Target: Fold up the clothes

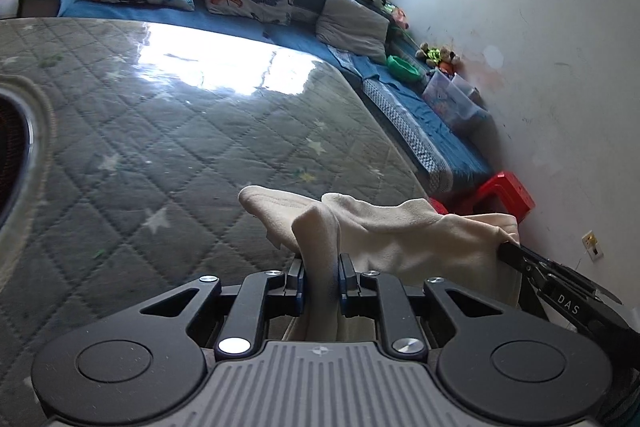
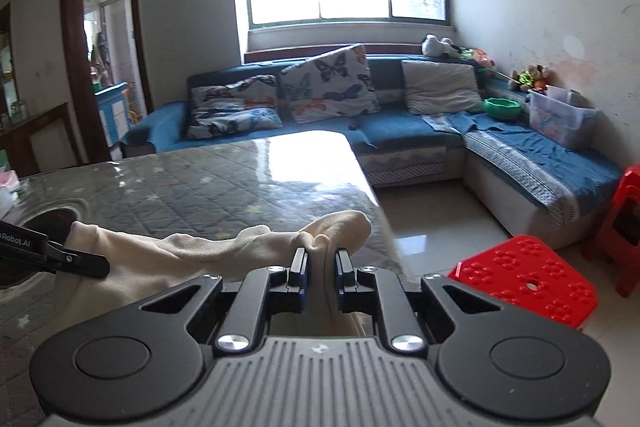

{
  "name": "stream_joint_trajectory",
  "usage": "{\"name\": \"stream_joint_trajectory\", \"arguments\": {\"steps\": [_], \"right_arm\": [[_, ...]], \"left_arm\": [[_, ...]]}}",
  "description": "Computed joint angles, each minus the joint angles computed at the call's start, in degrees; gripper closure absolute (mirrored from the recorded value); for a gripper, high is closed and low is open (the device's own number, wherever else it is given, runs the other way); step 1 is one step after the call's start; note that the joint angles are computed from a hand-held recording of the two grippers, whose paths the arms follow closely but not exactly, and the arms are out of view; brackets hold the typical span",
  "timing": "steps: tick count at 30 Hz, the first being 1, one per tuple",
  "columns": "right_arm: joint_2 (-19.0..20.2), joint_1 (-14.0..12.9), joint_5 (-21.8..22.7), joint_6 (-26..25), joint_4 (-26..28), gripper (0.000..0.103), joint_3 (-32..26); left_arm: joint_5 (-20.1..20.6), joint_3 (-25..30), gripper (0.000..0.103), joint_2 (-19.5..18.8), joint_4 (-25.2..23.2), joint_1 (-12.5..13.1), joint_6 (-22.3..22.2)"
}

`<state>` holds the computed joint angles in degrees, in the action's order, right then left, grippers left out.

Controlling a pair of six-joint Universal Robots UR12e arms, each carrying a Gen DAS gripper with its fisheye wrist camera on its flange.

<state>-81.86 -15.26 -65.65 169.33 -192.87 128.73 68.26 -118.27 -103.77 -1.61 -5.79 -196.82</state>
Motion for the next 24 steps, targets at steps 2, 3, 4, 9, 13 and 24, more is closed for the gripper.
{"name": "stream_joint_trajectory", "arguments": {"steps": [2, 3, 4, 9, 13, 24], "right_arm": [[0.59, 0.02, -0.98, 0.03, 0.52, 0.091, -0.45], [0.82, 0.05, -1.22, 0.11, 0.69, 0.091, -0.58], [1.05, 0.07, -1.44, 0.19, 0.85, 0.091, -0.7], [2.48, 0.18, -2.74, 0.45, 1.79, 0.091, -1.42], [3.21, 0.06, -3.81, 0.72, 2.22, 0.091, -1.07], [4.36, 0.16, -6.09, 1.41, 3.83, 0.085, -1.33]], "left_arm": [[0.48, 0.61, 0.086, -0.54, -0.67, -0.36, 0.58], [0.73, 0.86, 0.086, -0.77, -0.99, -0.5, 0.88], [0.98, 1.06, 0.086, -0.97, -1.31, -0.6, 1.17], [2.81, 1.92, 0.086, -1.84, -3.02, -1.09, 1.75], [4.36, 2.29, 0.086, -2.26, -3.96, -1.49, 2.53], [9.44, 2.45, 0.071, -2.15, -5.16, -2.57, 4.47]]}}
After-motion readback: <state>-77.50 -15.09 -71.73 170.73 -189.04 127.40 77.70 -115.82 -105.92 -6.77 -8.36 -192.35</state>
